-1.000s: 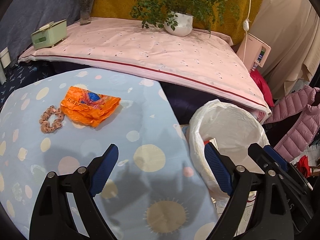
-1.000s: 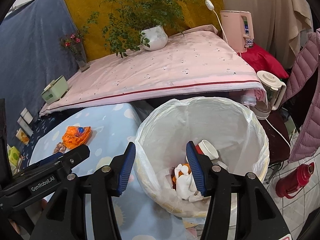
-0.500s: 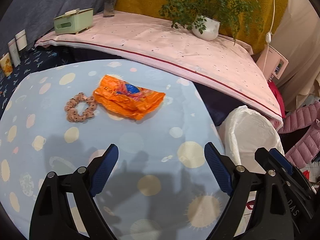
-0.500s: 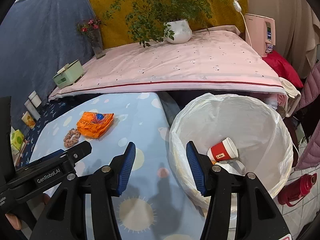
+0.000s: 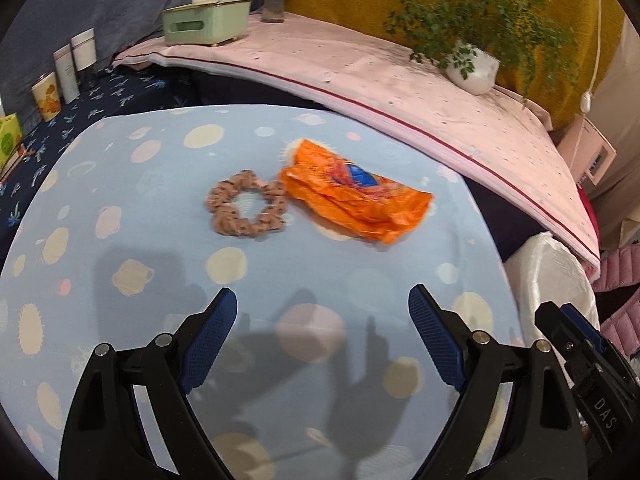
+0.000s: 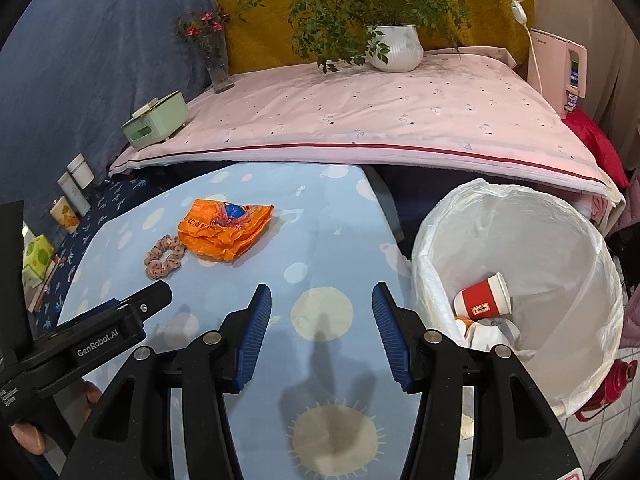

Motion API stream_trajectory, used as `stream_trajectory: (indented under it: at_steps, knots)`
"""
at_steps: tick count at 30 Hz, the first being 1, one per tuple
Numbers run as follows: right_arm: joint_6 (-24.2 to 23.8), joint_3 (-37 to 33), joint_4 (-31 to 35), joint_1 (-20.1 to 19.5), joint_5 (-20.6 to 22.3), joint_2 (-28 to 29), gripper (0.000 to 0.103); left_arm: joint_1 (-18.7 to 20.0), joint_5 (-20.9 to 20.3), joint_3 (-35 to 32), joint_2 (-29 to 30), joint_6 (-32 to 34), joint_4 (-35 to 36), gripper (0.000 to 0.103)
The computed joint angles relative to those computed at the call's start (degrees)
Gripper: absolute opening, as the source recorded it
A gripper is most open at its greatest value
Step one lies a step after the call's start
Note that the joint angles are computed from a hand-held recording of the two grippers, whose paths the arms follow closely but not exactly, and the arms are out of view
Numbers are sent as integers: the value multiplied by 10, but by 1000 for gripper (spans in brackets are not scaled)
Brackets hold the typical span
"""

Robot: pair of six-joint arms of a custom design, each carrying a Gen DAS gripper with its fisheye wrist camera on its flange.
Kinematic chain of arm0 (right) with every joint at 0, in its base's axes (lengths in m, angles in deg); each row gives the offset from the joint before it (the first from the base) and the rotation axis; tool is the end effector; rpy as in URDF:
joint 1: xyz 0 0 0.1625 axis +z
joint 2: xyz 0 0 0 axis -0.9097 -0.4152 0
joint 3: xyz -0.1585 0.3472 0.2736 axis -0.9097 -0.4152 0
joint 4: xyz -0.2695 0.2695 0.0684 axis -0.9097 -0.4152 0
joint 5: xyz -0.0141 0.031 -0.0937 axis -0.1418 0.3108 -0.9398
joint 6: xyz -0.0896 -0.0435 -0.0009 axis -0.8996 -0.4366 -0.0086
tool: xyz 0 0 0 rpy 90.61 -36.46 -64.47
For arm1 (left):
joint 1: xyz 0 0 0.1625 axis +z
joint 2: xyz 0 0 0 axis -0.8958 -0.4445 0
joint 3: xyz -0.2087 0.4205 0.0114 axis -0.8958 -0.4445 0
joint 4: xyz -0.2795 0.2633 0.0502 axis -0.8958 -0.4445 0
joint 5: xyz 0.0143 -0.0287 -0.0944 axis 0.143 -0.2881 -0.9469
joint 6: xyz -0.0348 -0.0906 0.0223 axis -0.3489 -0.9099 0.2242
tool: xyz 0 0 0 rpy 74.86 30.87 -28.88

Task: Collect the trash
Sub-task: 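Move both tools back over the scrunchie and orange bag, then grasp the brown scrunchie with the left gripper while the right grasps the orange bag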

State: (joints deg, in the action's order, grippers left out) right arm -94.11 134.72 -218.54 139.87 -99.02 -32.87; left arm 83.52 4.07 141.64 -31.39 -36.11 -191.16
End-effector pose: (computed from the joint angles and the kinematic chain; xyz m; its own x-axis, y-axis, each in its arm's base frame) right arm 0.0288 -0.3251 0.2413 -0.8343 -0.0940 0.5432 -0.4111 0.7625 -0.4995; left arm -0.2817 -0.3249 -0.0417 -0.8053 -0.1911 -0.5613 0.2371 0.7638 -0.6003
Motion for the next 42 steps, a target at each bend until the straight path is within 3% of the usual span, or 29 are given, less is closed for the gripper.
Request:
stream_trajectory:
  at_steps: [11,17,23,29,31,35,39,42]
  knots:
    - [63,-79,58,78,-42,81,51,73,31,37,-57,-7,20,84]
    - [92,-137,86,106,-68,129,51,131,47,29,-67,40,-6,83]
    - [116,-190,113,110,-88,171,52,170,47,13,-51,102,-49,82]
    - [132,-218,134,100,-94,195,51,186,48,3,-33,142,-76,72]
    - [132,-222,129,96,-95,202,51,187,50,2,-28,151,-87,64]
    - [120,-221,101,95,-94,217,52,186,60,-3,-20,149,-83,59]
    - [108,-218,76,95,-95,227,51,180,74,-8,-15,138,-57,47]
    - [102,-214,66,94,-95,229,44,177,77,-7,-15,131,-48,33]
